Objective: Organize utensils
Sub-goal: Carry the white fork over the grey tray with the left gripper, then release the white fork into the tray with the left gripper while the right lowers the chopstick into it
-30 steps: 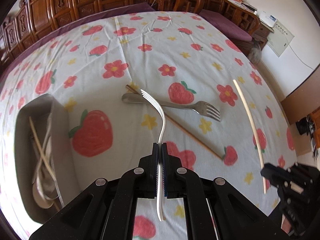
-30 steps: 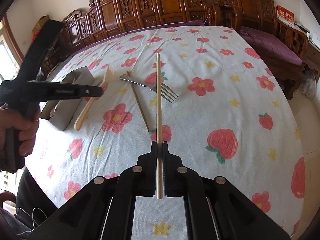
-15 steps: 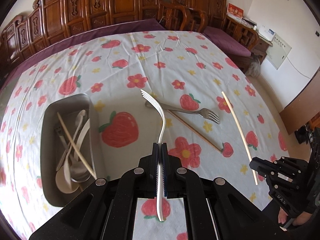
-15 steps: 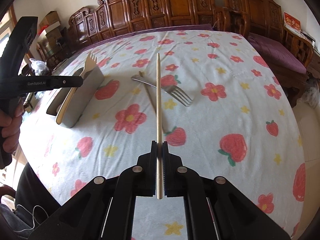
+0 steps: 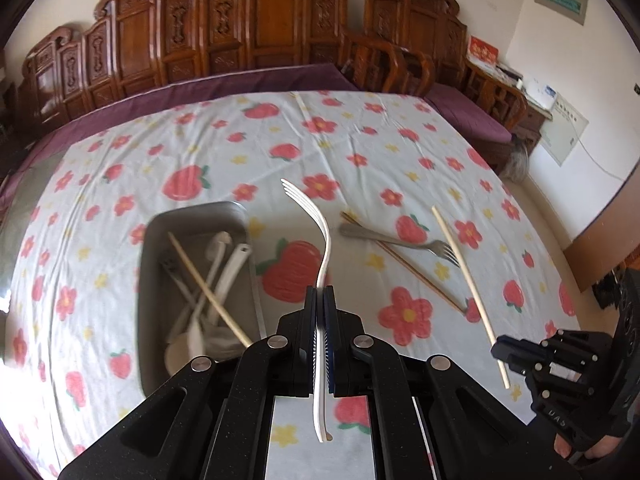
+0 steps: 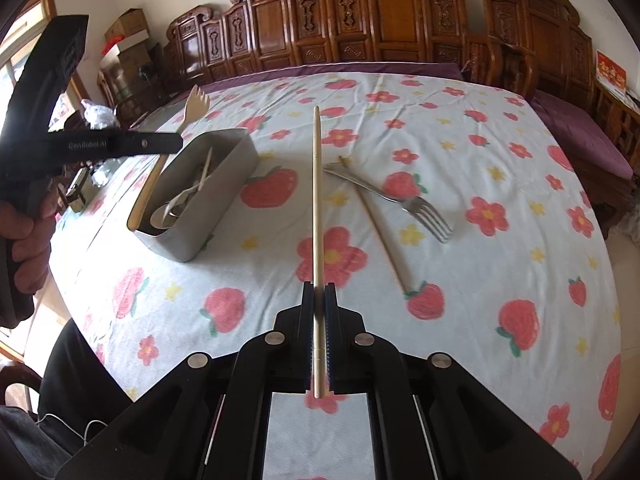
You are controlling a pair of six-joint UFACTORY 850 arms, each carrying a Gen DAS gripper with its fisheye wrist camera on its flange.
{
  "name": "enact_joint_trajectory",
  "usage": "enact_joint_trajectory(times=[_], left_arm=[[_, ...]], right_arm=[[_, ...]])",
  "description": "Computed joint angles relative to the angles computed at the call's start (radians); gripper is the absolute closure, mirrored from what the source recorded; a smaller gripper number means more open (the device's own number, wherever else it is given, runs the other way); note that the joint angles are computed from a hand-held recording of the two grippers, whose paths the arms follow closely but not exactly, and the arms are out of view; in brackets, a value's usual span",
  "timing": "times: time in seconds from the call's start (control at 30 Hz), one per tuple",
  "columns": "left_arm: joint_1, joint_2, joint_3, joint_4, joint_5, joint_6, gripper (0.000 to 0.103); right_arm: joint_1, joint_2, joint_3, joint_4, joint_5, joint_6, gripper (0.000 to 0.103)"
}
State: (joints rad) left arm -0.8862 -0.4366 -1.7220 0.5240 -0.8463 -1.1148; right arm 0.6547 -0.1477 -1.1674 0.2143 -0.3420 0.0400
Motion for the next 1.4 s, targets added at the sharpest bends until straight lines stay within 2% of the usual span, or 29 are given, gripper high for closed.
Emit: enact_joint_trajectory(times=[0.13, 0.47, 0.87, 1.1, 1.23, 1.4], left_arm=[[0.017, 0.049, 0.059, 0.024, 0.016, -0.036, 0.100], [0.073, 0.149, 0.201, 0.029, 0.056, -0.073, 0.100], [0.137, 0.163, 0.275, -0.027, 0.122, -0.052, 0.100], [0.154, 0.166, 0.292, -0.024, 0.137, -0.054, 0.100], [0.155, 0.189, 0.316, -0.010, 0.143, -0.063, 0.090], [0.148, 0.232, 0.352, 0.037, 0.135, -0.087, 0.090]], right_arm=[[0.028, -0.032, -0.055, -0.065, -0.019, 0.047, 0.097], [0.082, -0.129, -0.202, -0.092, -0.059, 0.064, 0.097], [0.127, -0.222, -0.354, -0.121, -0.121, 0.076, 0.097], [0.140, -0.275, -0.430, -0.118, -0.155, 0.063, 0.097], [0.146, -0.306, -0.467, -0.107, -0.169, 0.055, 0.097], [0.150, -0.360, -0.529, -0.059, -0.190, 0.035, 0.097]])
